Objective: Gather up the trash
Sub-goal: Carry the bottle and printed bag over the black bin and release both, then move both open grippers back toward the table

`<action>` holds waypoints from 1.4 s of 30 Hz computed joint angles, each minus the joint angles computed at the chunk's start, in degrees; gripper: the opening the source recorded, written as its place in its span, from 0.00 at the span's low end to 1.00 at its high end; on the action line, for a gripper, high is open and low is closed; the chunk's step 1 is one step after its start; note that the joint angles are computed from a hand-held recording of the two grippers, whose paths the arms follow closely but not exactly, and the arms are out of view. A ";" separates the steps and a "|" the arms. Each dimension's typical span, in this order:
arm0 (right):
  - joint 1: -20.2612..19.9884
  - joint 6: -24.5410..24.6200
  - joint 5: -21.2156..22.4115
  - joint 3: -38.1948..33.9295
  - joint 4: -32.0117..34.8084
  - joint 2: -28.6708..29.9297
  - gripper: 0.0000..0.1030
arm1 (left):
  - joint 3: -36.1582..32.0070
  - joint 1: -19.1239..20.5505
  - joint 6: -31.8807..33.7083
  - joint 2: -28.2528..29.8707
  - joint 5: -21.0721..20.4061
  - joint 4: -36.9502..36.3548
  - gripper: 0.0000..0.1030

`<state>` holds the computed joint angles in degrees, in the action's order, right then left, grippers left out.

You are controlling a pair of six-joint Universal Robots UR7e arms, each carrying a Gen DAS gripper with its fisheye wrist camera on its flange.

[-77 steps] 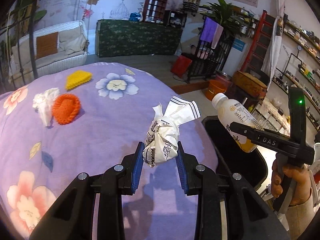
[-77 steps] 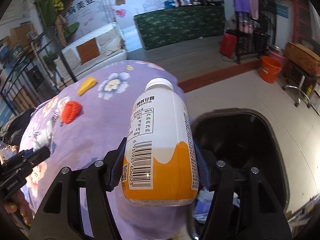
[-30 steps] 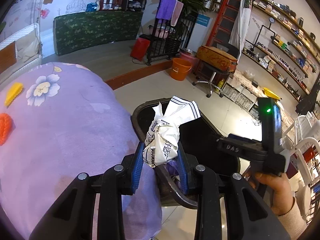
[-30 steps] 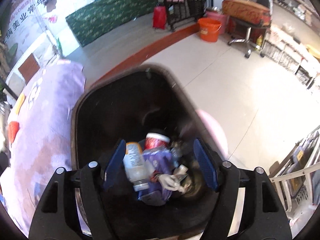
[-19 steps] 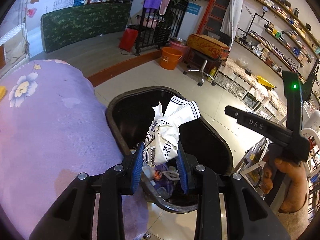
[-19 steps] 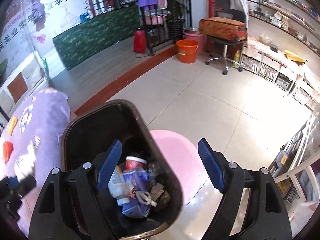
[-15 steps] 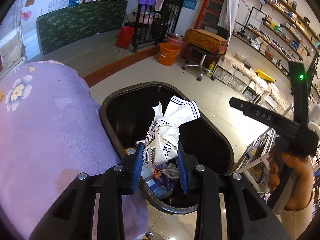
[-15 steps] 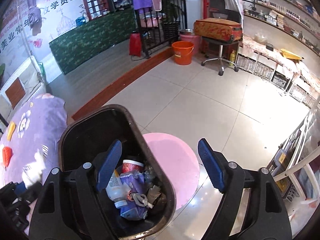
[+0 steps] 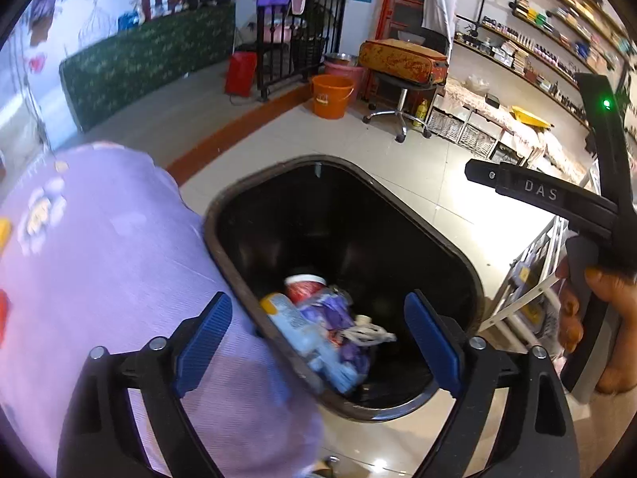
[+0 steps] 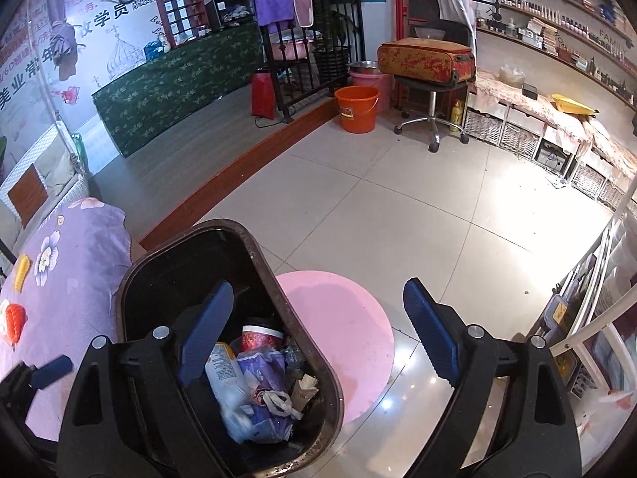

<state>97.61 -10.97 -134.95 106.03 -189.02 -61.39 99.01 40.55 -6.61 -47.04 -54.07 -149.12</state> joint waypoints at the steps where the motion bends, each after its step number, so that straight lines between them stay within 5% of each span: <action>1: 0.18 -0.23 -0.20 -0.29 0.05 0.27 0.85 | 0.26 0.06 0.38 -0.37 0.39 -0.13 0.86; 9: 1.34 0.47 1.21 -2.79 2.22 2.30 0.86 | 1.75 1.15 1.46 -3.79 1.18 0.41 0.87; 17: 5.08 -0.99 6.22 -5.24 3.98 6.33 0.87 | 8.90 3.39 -6.15 -11.63 0.65 -5.40 0.88; 25: 9.37 -2.63 16.56 -11.70 16.04 13.20 0.87 | 14.97 3.11 -8.42 -21.04 12.61 -5.57 0.89; 31: 12.46 -4.08 24.47 -19.47 25.00 19.89 0.87 | 17.64 5.59 -17.13 -28.76 21.47 0.50 0.89; 38: 15.50 -4.86 29.51 -32.43 36.88 29.76 0.87 | 17.52 9.85 -24.60 -34.06 24.23 2.98 0.88; 42: 16.81 -4.64 30.33 -42.01 43.44 36.46 0.87 | 16.01 12.68 -23.59 -35.27 24.13 3.91 0.87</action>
